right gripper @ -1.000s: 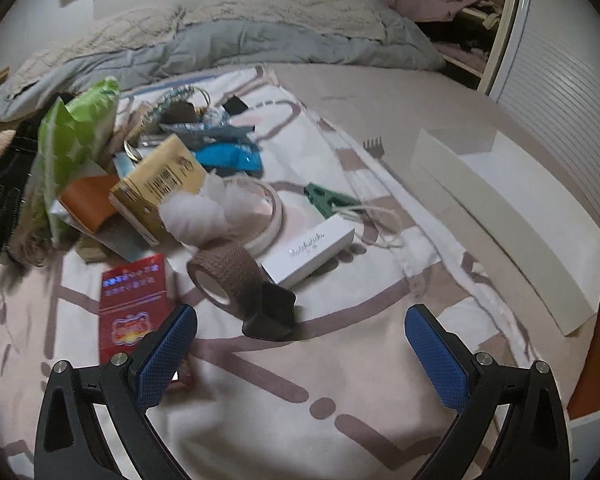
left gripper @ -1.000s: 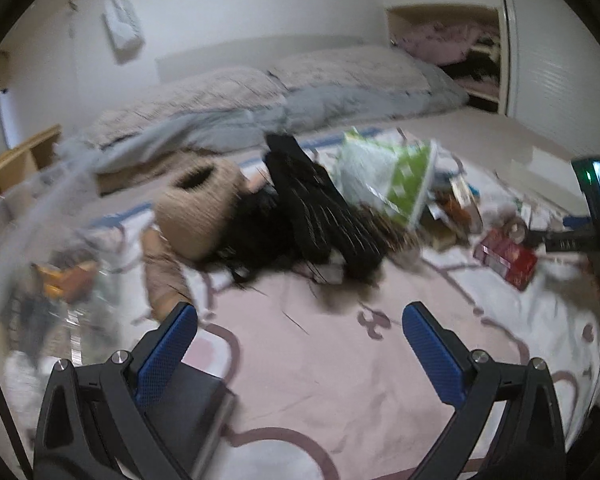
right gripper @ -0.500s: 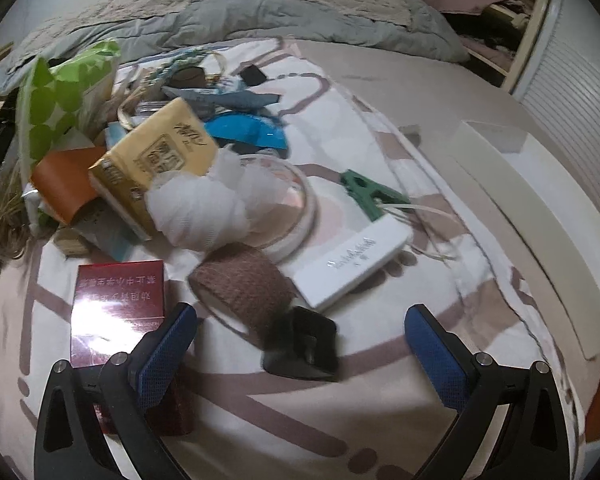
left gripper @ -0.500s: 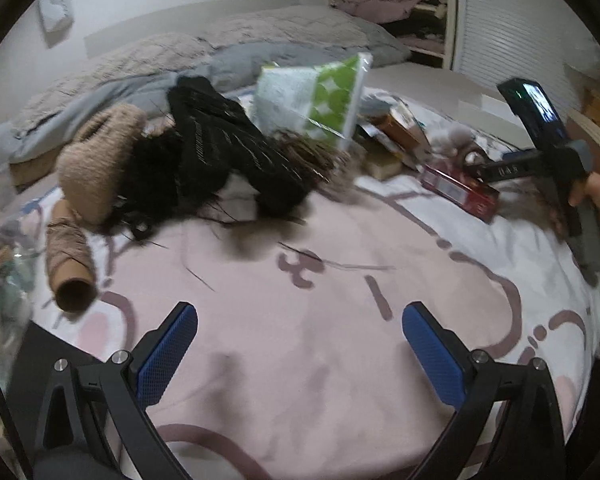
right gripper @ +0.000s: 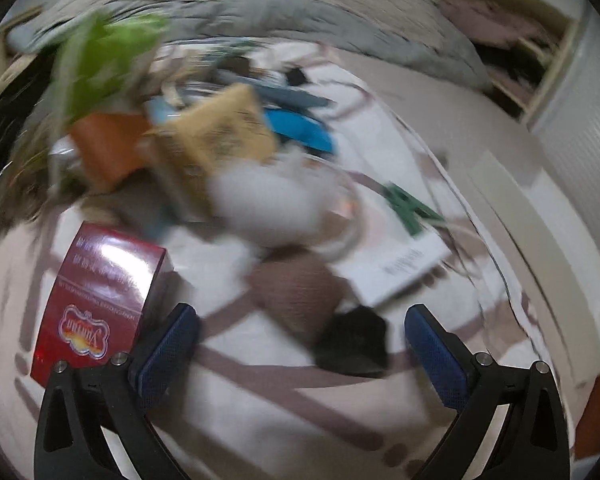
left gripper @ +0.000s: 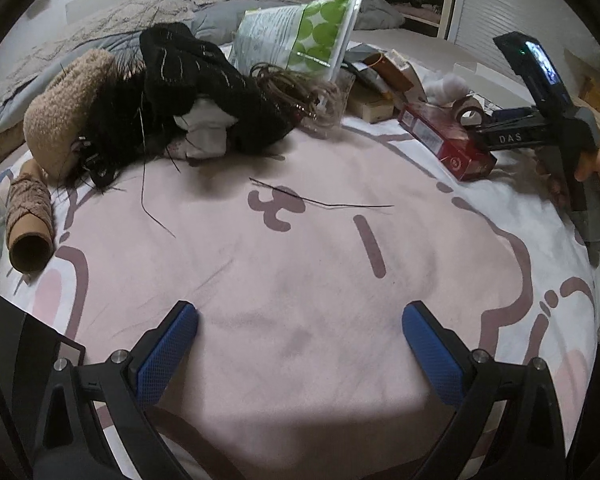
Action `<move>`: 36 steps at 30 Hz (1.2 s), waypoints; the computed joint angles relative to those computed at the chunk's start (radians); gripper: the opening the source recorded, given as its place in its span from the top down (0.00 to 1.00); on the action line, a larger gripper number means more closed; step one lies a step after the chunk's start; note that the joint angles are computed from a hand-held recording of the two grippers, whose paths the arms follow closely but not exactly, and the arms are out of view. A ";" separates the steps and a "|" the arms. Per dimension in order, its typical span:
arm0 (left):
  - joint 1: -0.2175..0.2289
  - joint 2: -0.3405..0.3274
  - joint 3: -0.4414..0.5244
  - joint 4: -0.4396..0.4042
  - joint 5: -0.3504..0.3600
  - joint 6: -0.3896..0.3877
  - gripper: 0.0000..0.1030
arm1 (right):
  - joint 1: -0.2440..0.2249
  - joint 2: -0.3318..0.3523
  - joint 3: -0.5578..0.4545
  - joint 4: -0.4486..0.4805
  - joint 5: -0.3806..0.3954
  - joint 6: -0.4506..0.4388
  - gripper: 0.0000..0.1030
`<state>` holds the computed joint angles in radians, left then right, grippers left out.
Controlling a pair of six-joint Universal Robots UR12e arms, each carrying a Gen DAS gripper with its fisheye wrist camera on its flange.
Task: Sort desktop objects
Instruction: 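Move the left gripper over the red cigarette box on the sheet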
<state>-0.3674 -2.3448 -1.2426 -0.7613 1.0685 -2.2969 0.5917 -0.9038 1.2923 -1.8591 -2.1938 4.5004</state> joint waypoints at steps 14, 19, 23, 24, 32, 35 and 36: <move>0.010 -0.001 0.016 -0.053 -0.028 -0.007 0.00 | 0.035 0.082 -0.128 -0.201 0.019 -0.443 0.00; 0.013 -0.001 0.021 -0.068 -0.041 -0.013 0.00 | 0.032 0.098 -0.148 -0.259 0.068 -0.536 0.00; 0.018 0.000 0.026 -0.067 -0.055 -0.039 0.00 | 0.034 0.077 -0.129 -0.245 0.072 -0.471 0.00; 0.020 0.000 0.027 -0.057 -0.060 -0.056 0.00 | 0.031 0.067 -0.118 -0.236 0.066 -0.439 0.00; 0.009 -0.009 0.043 -0.010 -0.059 -0.117 0.00 | -0.007 0.068 -0.148 -0.120 -0.003 -0.375 0.00; 0.006 -0.014 0.044 -0.005 -0.033 -0.125 0.00 | -0.015 0.086 -0.175 -0.103 -0.003 -0.414 0.00; 0.005 -0.016 0.048 -0.005 -0.027 -0.133 0.00 | -0.017 0.095 -0.188 -0.090 -0.004 -0.428 0.00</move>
<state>-0.3624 -2.3611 -1.1942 -0.7667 1.0417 -2.4297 0.5751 -0.8089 1.1038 -1.9491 -2.1976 4.0725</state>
